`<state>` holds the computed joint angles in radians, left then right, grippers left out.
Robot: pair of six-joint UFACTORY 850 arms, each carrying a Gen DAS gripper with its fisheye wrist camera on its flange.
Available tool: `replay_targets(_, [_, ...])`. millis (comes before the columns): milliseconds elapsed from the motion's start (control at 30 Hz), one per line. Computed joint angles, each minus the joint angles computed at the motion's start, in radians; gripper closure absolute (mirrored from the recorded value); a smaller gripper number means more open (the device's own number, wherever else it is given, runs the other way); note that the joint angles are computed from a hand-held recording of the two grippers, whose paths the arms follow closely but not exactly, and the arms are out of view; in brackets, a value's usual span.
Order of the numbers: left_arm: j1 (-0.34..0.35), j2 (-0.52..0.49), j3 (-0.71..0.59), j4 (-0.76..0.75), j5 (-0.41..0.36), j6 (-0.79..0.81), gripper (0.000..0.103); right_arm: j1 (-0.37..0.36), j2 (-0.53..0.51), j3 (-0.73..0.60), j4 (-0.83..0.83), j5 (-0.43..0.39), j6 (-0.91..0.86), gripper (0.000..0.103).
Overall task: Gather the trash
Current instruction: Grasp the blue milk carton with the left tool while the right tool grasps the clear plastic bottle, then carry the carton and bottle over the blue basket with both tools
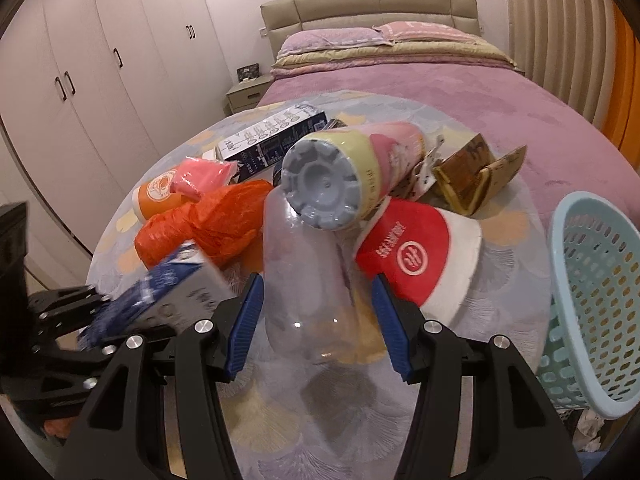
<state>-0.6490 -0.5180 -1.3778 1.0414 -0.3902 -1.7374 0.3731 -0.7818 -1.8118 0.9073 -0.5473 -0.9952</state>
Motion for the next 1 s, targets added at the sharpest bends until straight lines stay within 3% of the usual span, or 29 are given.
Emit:
replay_targets(200, [-0.018, 0.068, 0.083, 0.144, -0.052, -0.221, 0.068, 0.028, -0.064, -0.100, -0.090, -0.032, 0.106, 0.050])
replay_targets(400, [-0.018, 0.090, 0.103, 0.210, -0.083, -0.316, 0.068, 0.058, -0.120, -0.189, -0.226, -0.043, 0.246, 0.051])
replay_targets(567, [-0.026, 0.101, 0.103, 0.242, -0.113, -0.365, 0.068, 0.047, -0.049, -0.079, -0.146, -0.019, 0.159, 0.056])
replay_targets(1000, [-0.063, 0.080, 0.042, 0.303, -0.175, -0.397, 0.068, -0.009, 0.108, 0.153, 0.053, -0.042, -0.029, 0.058])
